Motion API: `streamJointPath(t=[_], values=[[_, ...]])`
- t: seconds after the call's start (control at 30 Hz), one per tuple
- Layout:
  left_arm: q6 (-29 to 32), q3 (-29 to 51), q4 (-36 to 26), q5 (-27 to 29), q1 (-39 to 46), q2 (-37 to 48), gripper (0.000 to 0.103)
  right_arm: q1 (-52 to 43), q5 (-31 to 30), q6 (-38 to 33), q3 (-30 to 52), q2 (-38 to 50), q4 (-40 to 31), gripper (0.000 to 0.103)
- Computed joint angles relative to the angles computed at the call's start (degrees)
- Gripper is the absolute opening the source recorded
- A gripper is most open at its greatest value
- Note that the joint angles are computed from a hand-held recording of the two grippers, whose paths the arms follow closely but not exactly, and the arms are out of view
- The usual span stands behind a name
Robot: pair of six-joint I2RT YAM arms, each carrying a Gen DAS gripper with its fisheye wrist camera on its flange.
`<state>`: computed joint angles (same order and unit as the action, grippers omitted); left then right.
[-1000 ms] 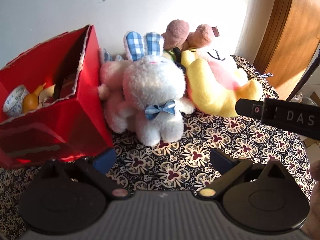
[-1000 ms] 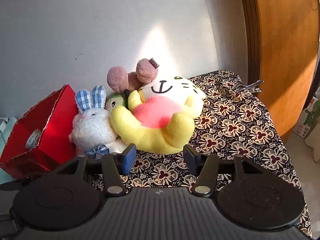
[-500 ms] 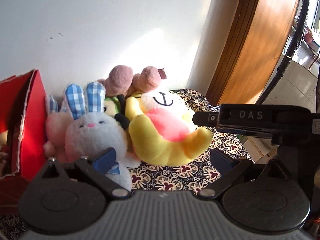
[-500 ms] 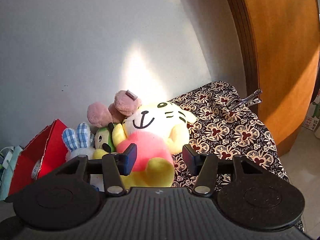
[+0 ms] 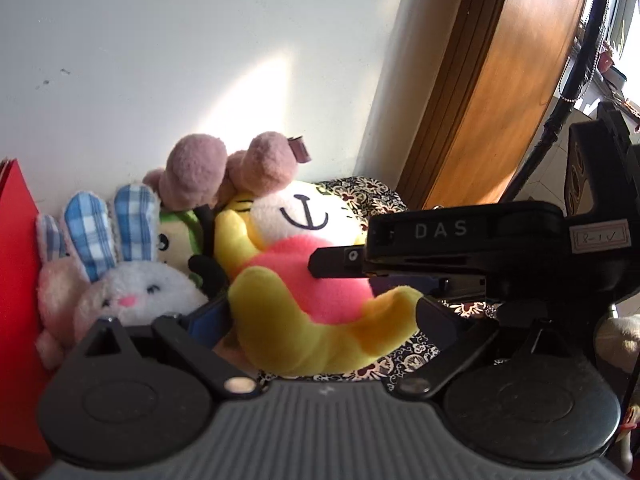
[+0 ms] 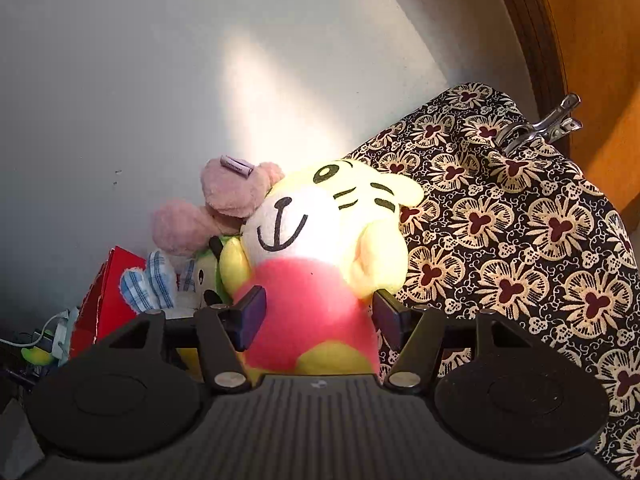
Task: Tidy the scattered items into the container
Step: 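Move both grippers toward the yellow tiger plush with pink body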
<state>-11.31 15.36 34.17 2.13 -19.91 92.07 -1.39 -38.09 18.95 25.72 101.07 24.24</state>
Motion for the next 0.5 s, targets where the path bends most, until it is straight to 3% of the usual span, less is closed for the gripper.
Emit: streamJointPath(t=[0.03,0.07,0.23,0.37,0.5], values=[[0.3,0.0,0.1,-0.8,-0.7,0.3,0.092,-0.2,-1.1,0.4,0.1,1.1,0.9,0.049],[0.6,0.2,0.1,-1.6,-1.3,0.7,0.089,-0.7,-2.2,0.6,0.0,1.9,1.5,0.045],[1.1,-0.6,-1.4,0.9,-2.1,-1.4,0.083,-4.1,-3.7,-3.3,-3.6,-2.5,0.4,0.032],[-0.1,-3.9,-4.4,4.3,-4.3,-7.1,0.083,-10.3,-5.6,-12.8,-6.5,-11.2,-10.1,0.03],[-1.4,-9.0,-7.5,7.4,-6.5,-15.0,0.083,-18.1,-7.3,-27.1,-9.1,-21.2,-26.0,0.03]])
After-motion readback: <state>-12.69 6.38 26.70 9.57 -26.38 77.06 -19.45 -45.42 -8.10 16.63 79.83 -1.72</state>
